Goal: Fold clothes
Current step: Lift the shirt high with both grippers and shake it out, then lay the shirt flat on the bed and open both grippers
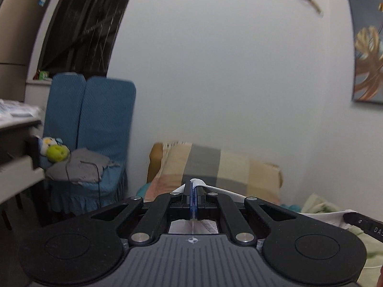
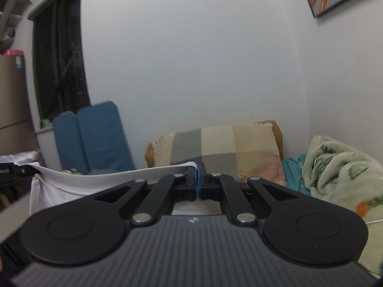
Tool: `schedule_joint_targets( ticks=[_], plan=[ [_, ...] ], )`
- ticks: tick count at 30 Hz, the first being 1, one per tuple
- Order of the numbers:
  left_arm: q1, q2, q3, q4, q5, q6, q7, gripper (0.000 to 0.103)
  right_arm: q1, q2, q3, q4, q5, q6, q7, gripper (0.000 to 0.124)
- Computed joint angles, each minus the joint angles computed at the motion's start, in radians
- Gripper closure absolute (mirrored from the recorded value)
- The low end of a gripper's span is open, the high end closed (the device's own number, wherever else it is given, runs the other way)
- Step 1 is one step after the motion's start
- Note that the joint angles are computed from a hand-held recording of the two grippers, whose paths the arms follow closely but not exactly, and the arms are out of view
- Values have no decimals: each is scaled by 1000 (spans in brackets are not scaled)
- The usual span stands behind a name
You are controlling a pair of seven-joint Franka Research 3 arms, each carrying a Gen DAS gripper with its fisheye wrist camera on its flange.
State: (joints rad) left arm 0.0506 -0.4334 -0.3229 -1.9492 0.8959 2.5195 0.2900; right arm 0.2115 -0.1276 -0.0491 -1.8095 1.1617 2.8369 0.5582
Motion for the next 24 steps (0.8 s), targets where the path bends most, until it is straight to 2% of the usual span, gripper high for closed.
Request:
schedule_joint_targets(
  ticks=[2,3,4,5,6,7,10,12,15,16,17,18,19,20,21,22,24],
  plan=[
    [60,152,2,20,103,96,-86,102,3,175,16,105,2,35,-17,120],
    [69,232,16,33,141,128,-112,102,-11,262,41,162,-40,56,26,120],
    [72,309,30,52,177,148,-134,102,-15,349,52,220,-80,67,46,120],
    [40,388,73,74,217,157,-170,102,-5,433,41,278,-104,61,48,120],
    [26,475,82,118,230,157,-189,102,-1,508,39,329,-153,61,83,120],
    [46,554,60,161,223,159,-186,102,5,577,29,379,-208,49,134,120],
    [31,715,88,238,123,172,-101,102,5,707,15,461,-311,-23,266,120],
    [41,759,94,246,39,194,-22,101,-15,755,28,501,-349,-85,321,119],
    [53,745,93,211,-68,214,93,97,-67,780,78,533,-366,-165,354,116],
    [55,734,93,197,-99,216,128,91,-87,788,96,550,-372,-202,365,114],
    [66,735,88,194,-150,225,179,87,-108,797,113,572,-379,-244,376,103],
    [78,735,80,190,-205,232,233,75,-130,803,134,591,-381,-284,385,80],
    [101,711,55,173,-292,229,307,51,-154,803,158,602,-377,-318,387,66],
    [117,701,42,162,-352,253,364,39,-178,797,185,601,-366,-335,376,43],
    [124,681,35,149,-390,262,414,21,-198,785,210,590,-352,-337,357,34],
    [131,661,29,137,-427,270,464,15,-206,768,220,576,-351,-342,348,36],
    [122,612,34,113,-455,285,537,13,-214,717,227,526,-350,-344,334,36]
  ],
)
